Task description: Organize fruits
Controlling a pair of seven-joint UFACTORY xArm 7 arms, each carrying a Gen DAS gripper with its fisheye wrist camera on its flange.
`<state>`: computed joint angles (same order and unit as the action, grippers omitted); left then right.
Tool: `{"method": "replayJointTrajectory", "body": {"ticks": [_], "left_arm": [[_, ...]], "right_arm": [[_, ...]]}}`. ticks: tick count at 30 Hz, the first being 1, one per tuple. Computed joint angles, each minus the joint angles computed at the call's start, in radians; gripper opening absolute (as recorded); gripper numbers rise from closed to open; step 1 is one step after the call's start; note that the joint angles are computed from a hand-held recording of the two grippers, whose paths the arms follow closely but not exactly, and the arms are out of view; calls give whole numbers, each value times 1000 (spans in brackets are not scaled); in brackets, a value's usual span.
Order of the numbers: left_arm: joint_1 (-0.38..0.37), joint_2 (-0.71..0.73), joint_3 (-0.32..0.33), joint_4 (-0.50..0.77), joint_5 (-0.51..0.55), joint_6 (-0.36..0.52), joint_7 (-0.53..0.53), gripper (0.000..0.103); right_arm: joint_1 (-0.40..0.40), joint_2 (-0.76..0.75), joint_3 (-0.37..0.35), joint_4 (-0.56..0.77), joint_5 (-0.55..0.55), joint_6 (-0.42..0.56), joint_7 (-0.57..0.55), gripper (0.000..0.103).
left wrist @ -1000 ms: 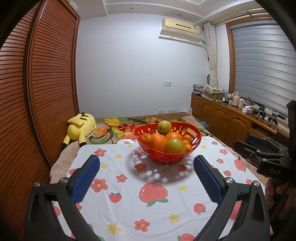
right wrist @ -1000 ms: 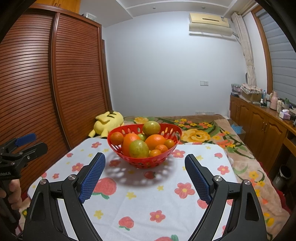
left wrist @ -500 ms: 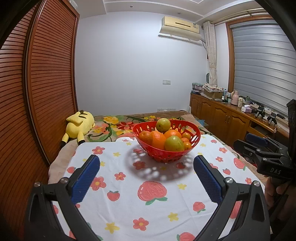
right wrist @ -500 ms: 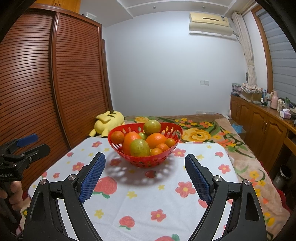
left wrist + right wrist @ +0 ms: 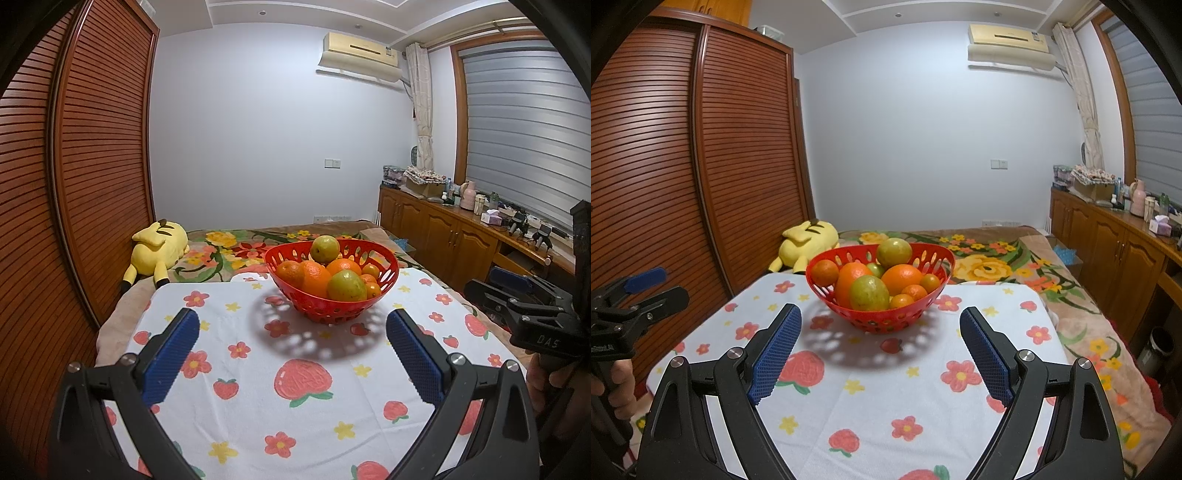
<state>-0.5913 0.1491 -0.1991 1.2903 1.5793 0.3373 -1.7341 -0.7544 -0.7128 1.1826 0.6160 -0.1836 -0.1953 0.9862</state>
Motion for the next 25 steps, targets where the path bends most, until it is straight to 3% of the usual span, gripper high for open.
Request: {"method": "replayJointTrajectory", "body": {"ticks": [25], "left_arm": [[9,-30,-21,-25,42,9,-43,102]], "right_arm": [[-8,-4,7,4,1,-2,3,90]]}}
